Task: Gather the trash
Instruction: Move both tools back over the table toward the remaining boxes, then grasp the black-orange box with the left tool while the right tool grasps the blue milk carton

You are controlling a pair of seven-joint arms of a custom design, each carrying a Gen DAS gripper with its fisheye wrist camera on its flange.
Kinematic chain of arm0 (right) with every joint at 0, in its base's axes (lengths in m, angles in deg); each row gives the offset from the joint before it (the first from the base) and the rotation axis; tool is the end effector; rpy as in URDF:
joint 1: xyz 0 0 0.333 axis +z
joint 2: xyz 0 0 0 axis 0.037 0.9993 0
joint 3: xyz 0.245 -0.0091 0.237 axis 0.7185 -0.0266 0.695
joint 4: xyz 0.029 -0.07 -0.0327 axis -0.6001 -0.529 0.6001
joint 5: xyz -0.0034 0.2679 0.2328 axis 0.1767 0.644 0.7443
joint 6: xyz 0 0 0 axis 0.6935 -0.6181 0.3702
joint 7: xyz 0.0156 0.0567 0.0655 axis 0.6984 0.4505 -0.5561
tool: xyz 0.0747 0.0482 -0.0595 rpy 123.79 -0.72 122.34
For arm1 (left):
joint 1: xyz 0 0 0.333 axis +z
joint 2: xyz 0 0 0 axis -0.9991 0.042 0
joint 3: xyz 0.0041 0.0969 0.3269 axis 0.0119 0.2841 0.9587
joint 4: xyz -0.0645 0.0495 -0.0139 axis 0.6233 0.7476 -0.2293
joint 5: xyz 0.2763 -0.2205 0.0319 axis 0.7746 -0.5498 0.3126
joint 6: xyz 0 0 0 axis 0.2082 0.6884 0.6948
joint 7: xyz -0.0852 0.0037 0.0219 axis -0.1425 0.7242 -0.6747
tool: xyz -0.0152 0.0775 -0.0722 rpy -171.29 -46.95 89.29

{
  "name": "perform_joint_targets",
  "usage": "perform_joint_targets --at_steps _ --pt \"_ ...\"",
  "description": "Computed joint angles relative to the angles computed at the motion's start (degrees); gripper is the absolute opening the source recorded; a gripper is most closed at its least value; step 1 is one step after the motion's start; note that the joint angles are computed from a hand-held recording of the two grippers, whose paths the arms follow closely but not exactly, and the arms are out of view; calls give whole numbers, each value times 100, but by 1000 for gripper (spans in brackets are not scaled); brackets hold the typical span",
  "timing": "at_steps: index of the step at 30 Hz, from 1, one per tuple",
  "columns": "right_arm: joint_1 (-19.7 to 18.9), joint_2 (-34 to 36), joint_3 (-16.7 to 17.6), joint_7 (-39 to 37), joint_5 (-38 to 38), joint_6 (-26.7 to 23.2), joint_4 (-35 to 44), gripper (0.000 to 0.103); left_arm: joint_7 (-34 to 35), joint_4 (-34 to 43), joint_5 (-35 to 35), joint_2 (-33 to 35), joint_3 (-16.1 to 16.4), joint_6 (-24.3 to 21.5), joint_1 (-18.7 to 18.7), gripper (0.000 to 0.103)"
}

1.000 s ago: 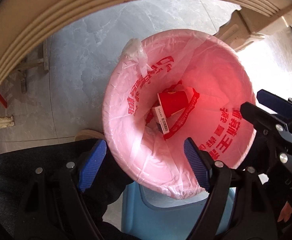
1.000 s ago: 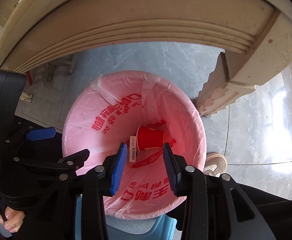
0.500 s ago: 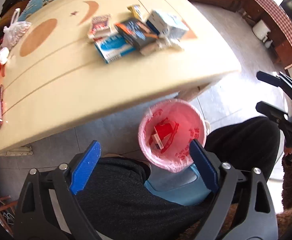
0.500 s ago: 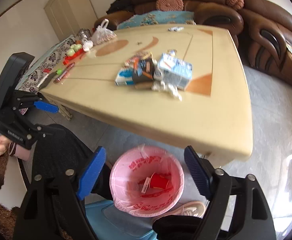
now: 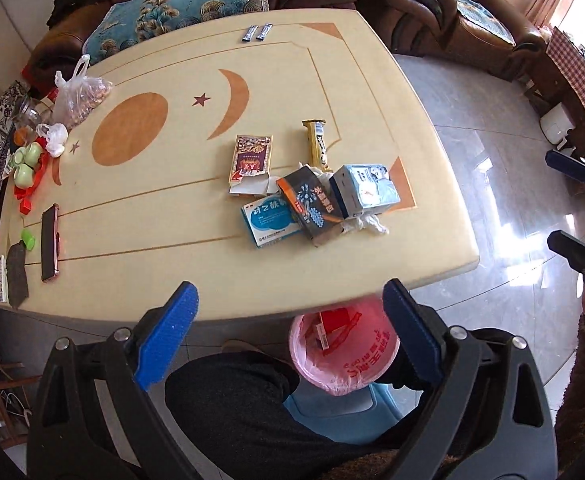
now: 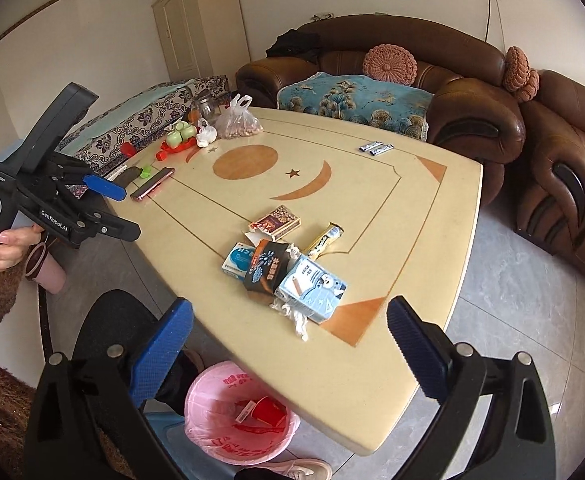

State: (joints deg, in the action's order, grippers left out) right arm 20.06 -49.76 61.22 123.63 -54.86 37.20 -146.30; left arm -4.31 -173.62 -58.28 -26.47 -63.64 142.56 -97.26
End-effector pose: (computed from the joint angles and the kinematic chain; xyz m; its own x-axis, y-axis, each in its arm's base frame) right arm 0.4931 0.2232 0.7212 0.7040 -0.6946 -0.1477 -0.5851 -0.4495 -0.6750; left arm 0.4398 -0.1630 0.7306 -0.0653 -0.9979 0.0021 -0.9565 0.0620 -0.2850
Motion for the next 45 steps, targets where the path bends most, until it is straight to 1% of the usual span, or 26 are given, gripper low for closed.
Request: perform_joint_targets --at_steps 2,6,10,13,19,21,25,30,33,34,39,41,43,45 --pt "-44 316 -71 -307 158 -349 408 95 -144 172 58 233 -60 -68 -13 91" --pt "-147 852 -54 -760 159 -766 1048 95 -357 576 232 740 -159 -284 -75 91" --pt "-247 1314 11 -1117 256 -1088 1502 95 -514 885 383 1189 -207 -309 -147 91" --pt "-240 1584 77 -1348 168 -1215 1672 95 -629 1105 492 1515 -225 -379 -204 91" --pt "-107 1982 180 -1882 -190 -1422 1813 95 -822 1431 403 2081 -186 -530 -211 91" --pt "-81 2202 208 -1994 -264 -1658 2034 95 -865 1519 475 2237 -179 -558 -229 91" --pt "-25 2567 249 -2237 -374 -1935 2349 95 -963 1605 488 2476 -164 -556 -229 91" --pt "-1 2916 283 -2435 -392 -2127 2631 95 -1041 1743 501 2775 -142 -617 -226 91" --pt "31 3196 285 -2472 -456 -2320 2962 95 -1045 1776 439 2887 -131 -602 -176 91" --pt "60 3251 275 -2497 -507 -2293 3001 95 -1050 1773 431 2911 -127 -598 -165 91" --pt "141 3617 277 -2564 -677 -2513 3435 95 -1045 1846 403 3066 -116 -633 -127 91" --pt "182 3669 273 -2610 -731 -2477 3455 95 -1017 1922 395 3153 -118 -670 -121 91" --pt "195 3779 286 -2632 -754 -2599 3588 95 -1032 1946 416 3198 -112 -651 -128 91" --pt "222 3815 284 -2665 -778 -2570 3572 95 -1034 1974 391 3245 -112 -635 -117 91"
